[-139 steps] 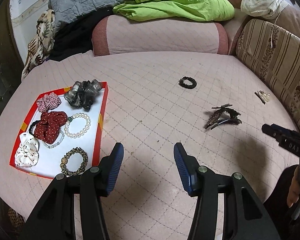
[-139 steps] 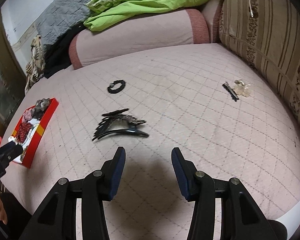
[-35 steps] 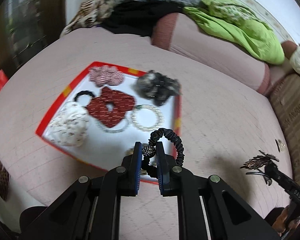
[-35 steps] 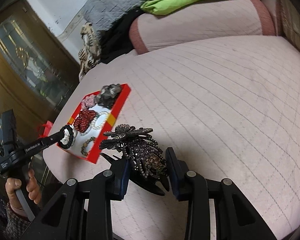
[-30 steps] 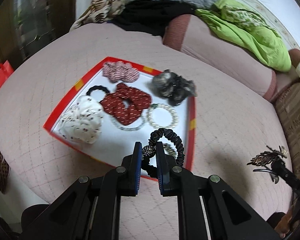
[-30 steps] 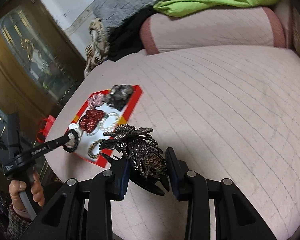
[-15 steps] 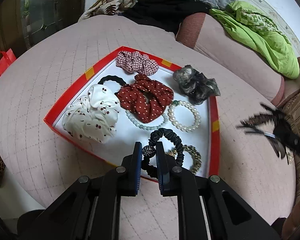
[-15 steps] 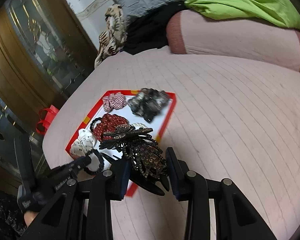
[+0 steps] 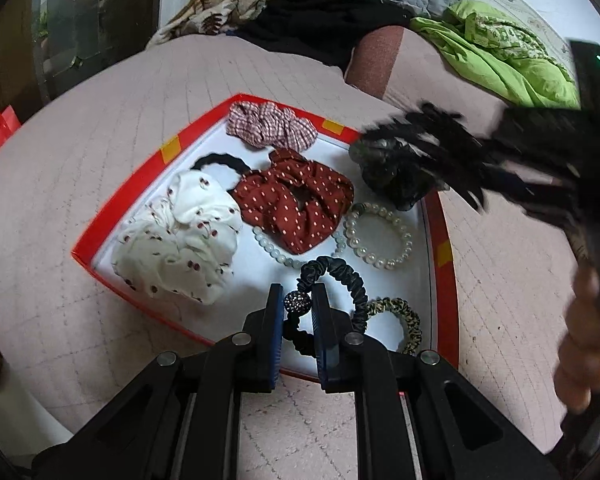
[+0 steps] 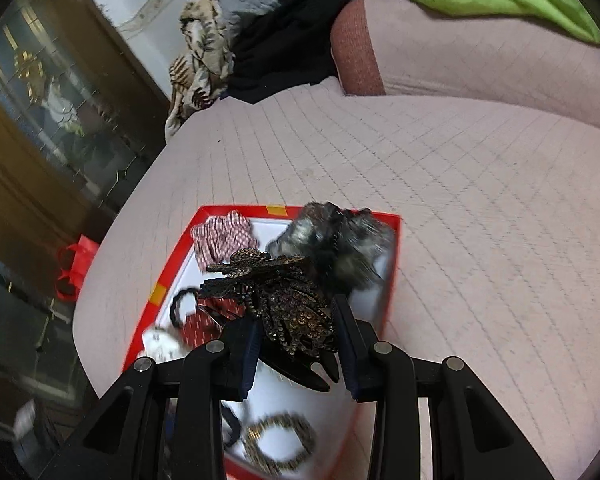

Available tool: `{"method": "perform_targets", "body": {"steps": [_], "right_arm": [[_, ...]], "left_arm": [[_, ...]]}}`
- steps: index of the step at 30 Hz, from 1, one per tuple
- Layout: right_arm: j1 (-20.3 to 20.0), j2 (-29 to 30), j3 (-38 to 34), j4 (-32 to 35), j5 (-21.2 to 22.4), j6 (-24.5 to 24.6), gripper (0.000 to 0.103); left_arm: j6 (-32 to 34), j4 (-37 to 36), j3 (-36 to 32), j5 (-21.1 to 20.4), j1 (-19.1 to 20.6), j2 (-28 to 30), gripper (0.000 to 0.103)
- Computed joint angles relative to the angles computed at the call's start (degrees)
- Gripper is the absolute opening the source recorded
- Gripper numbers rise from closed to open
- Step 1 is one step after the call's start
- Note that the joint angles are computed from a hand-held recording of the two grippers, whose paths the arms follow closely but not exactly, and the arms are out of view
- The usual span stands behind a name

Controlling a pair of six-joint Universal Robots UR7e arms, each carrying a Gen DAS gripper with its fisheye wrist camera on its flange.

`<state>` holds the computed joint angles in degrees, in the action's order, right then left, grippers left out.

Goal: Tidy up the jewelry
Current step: 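Carry the hair tie and claw clip to the tray, then open both tools, releasing the hair tie and claw clip into the tray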

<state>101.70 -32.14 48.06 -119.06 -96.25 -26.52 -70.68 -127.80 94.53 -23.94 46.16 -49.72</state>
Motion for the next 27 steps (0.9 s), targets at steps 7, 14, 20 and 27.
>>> {"method": "perform_targets", "body": {"steps": [7,14,20,27], "right_arm": [[1.0,7.5,-8.2,4.9,-0.7,2.8,0.037],[1.0,11.4,-12.3,6.8,-2.7,3.2,0.037],[1.3,10.7,-10.6,4.4,-4.0,1.3,0.043],[2.7,8.0,-5.3,-1.1,-7.8,-5.0,0.055]], "left_arm": [[3.6,-4.0,0.6,-1.4,0.9,0.3,0.013],[5.3,-5.4,0.1,-1.7,1.4,1.0,0.013],[7.0,-7.5,0.3,-1.7,1.3,1.3,0.014],[10.4,-13.0,1.4,-0.3,0.5,1.9,0.032]]}}
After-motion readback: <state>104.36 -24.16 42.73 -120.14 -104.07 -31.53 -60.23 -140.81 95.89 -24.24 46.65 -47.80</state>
